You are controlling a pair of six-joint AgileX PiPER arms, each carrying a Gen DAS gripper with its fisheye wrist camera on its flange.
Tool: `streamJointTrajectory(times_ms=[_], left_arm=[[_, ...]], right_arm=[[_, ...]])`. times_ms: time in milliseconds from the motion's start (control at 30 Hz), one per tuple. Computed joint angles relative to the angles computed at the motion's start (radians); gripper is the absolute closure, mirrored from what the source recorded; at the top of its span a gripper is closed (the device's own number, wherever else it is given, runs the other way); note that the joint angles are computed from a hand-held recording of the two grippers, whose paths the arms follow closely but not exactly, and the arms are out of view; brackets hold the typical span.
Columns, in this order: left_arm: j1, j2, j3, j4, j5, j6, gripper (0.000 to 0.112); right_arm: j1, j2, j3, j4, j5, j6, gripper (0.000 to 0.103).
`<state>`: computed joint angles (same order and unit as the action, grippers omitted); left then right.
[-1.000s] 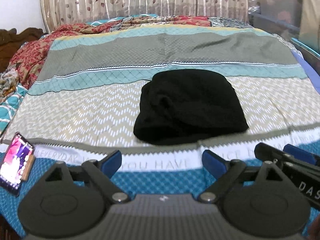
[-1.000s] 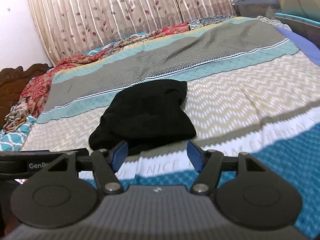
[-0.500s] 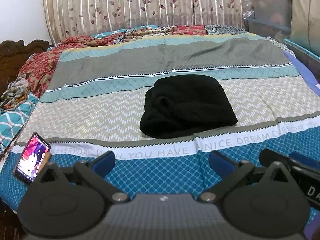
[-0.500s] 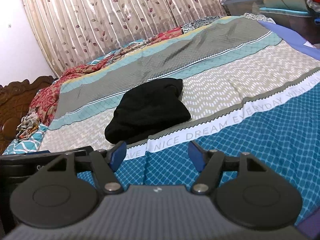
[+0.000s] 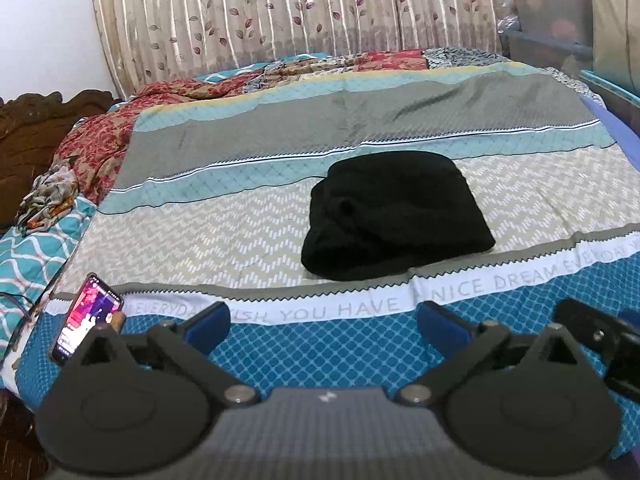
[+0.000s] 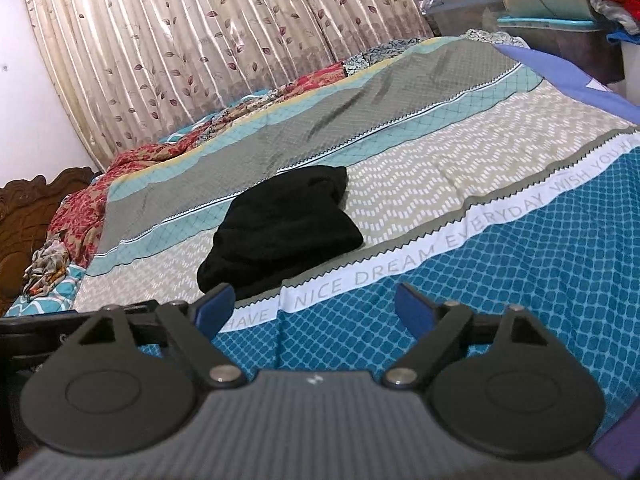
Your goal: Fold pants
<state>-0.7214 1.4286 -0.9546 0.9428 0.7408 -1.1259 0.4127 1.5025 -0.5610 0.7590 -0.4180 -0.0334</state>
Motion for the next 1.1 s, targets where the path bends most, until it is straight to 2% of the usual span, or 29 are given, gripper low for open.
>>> streamJointTrajectory(times_ms=[200, 367, 767, 1100], left_arm=[[0.002, 0.015, -0.005, 0.018, 0.026, -0.026, 0.009], [0.002, 0.035, -0.008, 0.038, 0.05, -0.053, 0.009], [0.057, 0.06, -0.005, 0.038, 0.026, -0.057, 0.009], [0.082, 0.082, -0.008, 0.054, 0.028, -0.075, 0.009]], right_arm=[[-0.032, -0.018, 0.028, -0.125, 0.026, 0.148, 0.012], [-0.035, -0.016, 0.025, -0.173, 0.052, 0.197, 0.012], [-0.034, 0.018, -0.005, -0.191, 0.086, 0.217, 0.012], [-0.023, 0.037, -0.027, -0.139, 0.107, 0.173, 0.012]])
